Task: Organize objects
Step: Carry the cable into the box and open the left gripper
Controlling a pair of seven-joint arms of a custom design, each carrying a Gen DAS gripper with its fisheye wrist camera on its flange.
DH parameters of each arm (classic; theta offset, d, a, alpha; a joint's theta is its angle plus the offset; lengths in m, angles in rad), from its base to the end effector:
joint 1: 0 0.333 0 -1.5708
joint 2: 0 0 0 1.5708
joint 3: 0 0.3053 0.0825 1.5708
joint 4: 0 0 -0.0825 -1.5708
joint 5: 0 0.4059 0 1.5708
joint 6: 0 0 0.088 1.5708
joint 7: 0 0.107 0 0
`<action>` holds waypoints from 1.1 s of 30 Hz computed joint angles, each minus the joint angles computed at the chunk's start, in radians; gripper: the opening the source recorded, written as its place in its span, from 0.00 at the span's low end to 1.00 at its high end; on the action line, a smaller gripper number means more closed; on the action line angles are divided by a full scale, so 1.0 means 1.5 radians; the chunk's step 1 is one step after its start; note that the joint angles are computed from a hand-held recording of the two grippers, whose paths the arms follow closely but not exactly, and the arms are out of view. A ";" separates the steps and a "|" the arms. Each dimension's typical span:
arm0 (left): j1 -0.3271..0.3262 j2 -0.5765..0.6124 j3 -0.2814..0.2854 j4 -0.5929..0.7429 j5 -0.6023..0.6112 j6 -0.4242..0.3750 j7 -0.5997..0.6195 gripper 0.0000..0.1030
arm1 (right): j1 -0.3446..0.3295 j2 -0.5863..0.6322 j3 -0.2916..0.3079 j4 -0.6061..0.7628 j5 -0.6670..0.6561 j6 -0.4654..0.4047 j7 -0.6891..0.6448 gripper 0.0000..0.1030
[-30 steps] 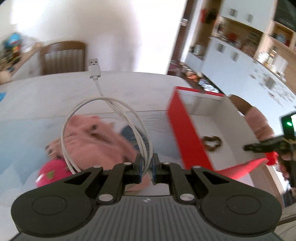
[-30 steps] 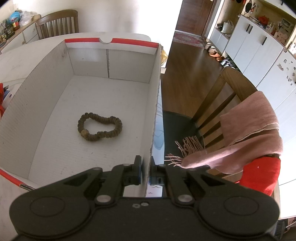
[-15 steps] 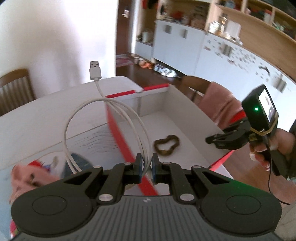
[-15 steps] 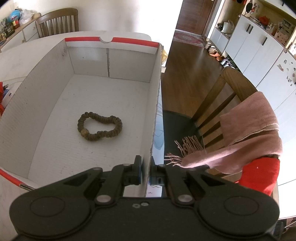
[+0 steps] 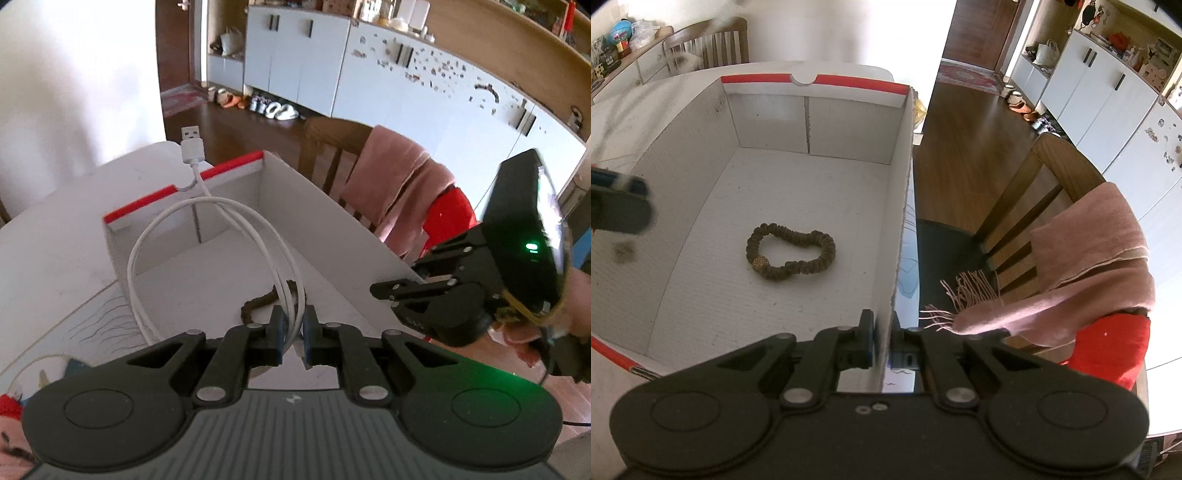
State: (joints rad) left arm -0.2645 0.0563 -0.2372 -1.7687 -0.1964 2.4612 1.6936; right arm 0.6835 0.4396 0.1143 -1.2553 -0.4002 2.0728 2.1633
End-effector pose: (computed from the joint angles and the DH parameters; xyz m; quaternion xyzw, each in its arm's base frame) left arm 0.5691 -0.3080 0.5781 -0.4796 0.8155 -0.3077 0.1016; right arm 0.5430 0.5019 0.5435 -0.7825 0.5703 -0.1828 0.1700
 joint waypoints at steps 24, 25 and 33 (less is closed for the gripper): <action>-0.043 0.213 0.010 0.239 0.089 -0.197 -0.012 0.08 | -0.009 0.000 0.003 0.004 0.026 -0.004 -0.013 0.03; -0.043 0.216 0.010 0.242 0.088 -0.205 -0.012 0.08 | -0.008 0.001 0.004 0.006 0.027 -0.005 -0.013 0.03; -0.046 0.234 0.011 0.262 0.086 -0.236 -0.005 0.09 | -0.007 0.002 0.003 0.009 0.027 -0.009 -0.017 0.03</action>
State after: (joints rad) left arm -0.3331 0.4067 -0.2212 -1.3753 -0.0673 2.1074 1.6855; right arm 0.6730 0.4433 0.1194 -1.2419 -0.3603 2.0589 2.1375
